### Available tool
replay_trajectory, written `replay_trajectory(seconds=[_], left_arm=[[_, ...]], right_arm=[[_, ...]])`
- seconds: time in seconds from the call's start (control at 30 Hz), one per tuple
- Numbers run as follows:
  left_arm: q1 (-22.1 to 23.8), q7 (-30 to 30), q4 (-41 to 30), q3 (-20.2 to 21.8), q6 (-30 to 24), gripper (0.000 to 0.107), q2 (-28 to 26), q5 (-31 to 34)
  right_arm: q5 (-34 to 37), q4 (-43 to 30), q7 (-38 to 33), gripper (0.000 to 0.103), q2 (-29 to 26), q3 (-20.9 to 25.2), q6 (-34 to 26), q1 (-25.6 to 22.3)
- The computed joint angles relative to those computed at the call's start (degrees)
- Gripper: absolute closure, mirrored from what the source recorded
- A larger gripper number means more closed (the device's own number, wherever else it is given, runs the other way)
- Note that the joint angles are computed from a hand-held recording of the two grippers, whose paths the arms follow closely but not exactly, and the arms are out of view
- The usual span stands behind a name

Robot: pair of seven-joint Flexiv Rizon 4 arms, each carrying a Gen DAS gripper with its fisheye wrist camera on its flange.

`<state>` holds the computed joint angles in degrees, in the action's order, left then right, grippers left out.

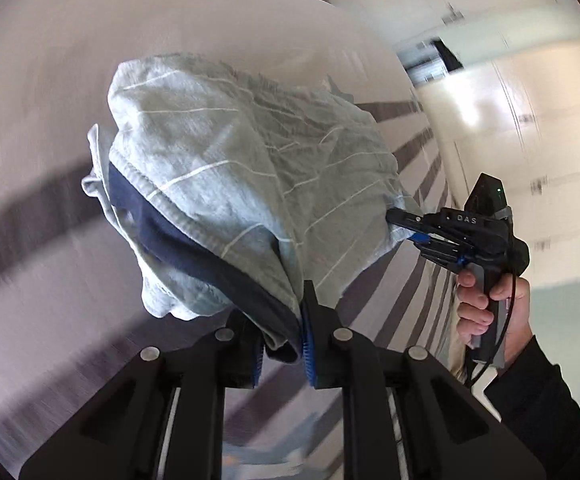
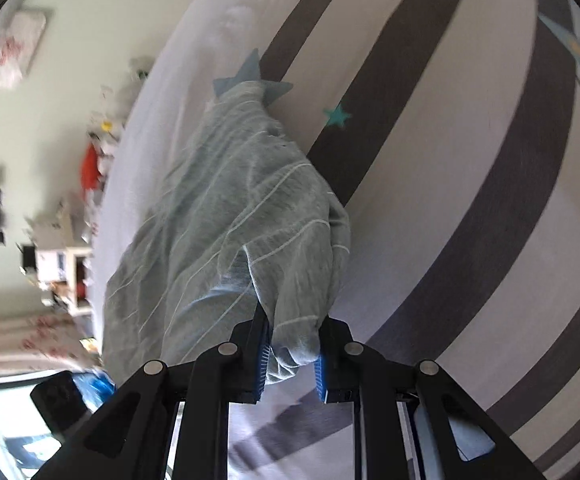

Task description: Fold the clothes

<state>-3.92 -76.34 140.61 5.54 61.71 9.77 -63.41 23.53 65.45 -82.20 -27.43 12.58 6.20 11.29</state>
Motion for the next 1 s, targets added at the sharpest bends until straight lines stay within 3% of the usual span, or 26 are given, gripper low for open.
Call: replay_trajectory(seconds=[0.13,0.23,0.27,0.3,0.33,0.4,0.43,0.53,0.6,0.77,0.87,1.0], left_arm=[[-3.55,-8.01,1.19,-3.37,8.71,0.094,-0.12,-2.42],[-5.02,-10.85,1.54,-3.26,9.82,0.088,-0.35,-1.85],[-5.3,-10.92,1.39,-2.9,9.05,0.081,-0.42,-2.02],[-5.39,-10.64,1.14,-2.46,7.77,0.058,-0.47,-2.31],[-4.86,-10.78,0.68,-1.93,5.86,0.034,-0.75,-0.89],[-2.9,-10.74,-0.05,-0.51,1.5,0.024,-0.54,3.89],[-1.61,-10.03,-0.01,0.58,-0.65,0.024,0.53,6.68],[2.87,-4.08,-2.13,3.55,-7.3,0.023,1.91,16.08],[5.88,2.92,-4.29,5.3,-10.68,0.023,2.33,22.29],[11.43,28.21,-14.21,6.39,-17.56,0.023,-6.67,20.29],[15.84,35.22,-22.43,4.56,-25.03,0.023,-14.18,20.82],[19.74,37.14,-34.03,1.4,-35.34,0.023,-23.35,27.29]], right_arm=[[-4.4,-6.01,-3.0,0.086,-3.55,-0.63,-4.35,1.82],[-6.74,-7.39,-3.27,0.084,-5.1,-0.91,-5.71,3.15],[-7.1,-7.03,-2.61,0.08,-5.02,-1.06,-5.75,3.3],[-7.12,-5.9,-1.24,0.072,-4.46,-1.28,-5.2,3.21],[-7.17,-4.81,0.13,0.057,-3.92,-1.48,-4.66,3.11],[-6.25,-0.22,1.79,0.043,-1.08,-1.38,-1.22,2.19],[-5.55,2.43,2.36,0.042,0.64,-1.27,0.9,1.61],[-1.79,11.56,2.47,0.039,7.11,-0.29,7.68,-0.35],[0.88,17.46,3.2,0.037,11.45,0.14,11.74,-0.88],[4.24,31.28,11.08,0.036,20.42,1.33,23.41,2.27],[5.78,37.7,17.51,0.036,23.85,2.41,31.25,5.22],[7.1,44.03,26.25,0.034,26.2,3.42,41.97,8.57]])
